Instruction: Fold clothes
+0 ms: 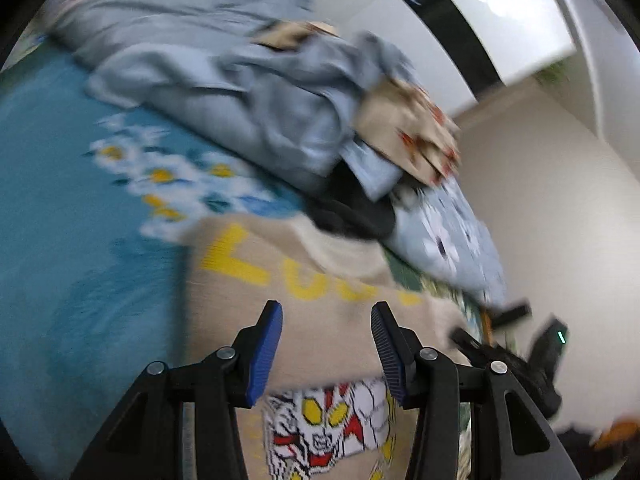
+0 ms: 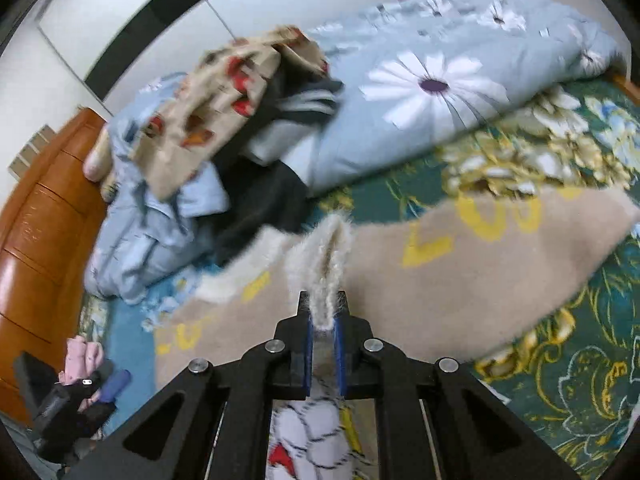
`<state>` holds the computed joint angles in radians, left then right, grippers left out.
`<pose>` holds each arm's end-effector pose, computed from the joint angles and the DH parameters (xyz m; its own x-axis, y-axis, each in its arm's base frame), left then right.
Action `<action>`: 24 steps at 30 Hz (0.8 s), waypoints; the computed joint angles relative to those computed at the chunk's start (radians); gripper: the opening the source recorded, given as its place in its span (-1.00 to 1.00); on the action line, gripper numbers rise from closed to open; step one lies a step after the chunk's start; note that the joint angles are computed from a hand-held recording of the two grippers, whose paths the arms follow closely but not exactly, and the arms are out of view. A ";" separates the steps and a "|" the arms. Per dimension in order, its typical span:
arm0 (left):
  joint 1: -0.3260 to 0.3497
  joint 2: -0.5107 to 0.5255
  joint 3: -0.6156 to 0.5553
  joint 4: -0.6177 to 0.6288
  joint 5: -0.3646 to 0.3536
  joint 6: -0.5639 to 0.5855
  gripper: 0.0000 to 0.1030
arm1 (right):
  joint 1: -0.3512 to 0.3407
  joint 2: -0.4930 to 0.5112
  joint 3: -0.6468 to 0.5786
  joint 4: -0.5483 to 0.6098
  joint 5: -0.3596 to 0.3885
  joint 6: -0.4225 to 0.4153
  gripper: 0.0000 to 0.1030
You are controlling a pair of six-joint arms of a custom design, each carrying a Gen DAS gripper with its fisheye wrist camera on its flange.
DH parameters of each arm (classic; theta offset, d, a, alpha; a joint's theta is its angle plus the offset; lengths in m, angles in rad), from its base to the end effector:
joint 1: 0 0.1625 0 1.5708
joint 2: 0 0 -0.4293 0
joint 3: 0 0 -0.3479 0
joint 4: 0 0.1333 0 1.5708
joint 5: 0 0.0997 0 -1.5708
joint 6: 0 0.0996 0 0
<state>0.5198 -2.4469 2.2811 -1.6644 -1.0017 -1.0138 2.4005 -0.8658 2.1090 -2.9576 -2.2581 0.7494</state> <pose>-0.0210 -0.2274 0.4392 -0.9967 -0.0573 -0.0576 -0.0135 0.8161 -0.5777 0.4161 -0.2857 0.0981 -0.9284 0.0826 0.3622 -0.1334 0.8358 -0.5325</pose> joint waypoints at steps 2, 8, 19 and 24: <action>0.027 0.046 0.000 0.018 -0.028 0.027 -0.02 | -0.024 0.000 0.018 0.027 0.017 0.013 -0.82; 0.099 0.086 0.003 0.026 -0.040 0.011 -0.02 | -0.047 -0.008 0.073 -0.052 0.001 0.027 -0.82; 0.185 0.114 0.010 0.053 -0.086 0.025 -0.02 | -0.115 -0.005 0.111 -0.065 0.067 0.059 -0.81; 0.190 0.115 0.007 0.061 -0.090 0.020 -0.02 | -0.098 -0.071 0.139 -0.071 0.065 0.035 -0.67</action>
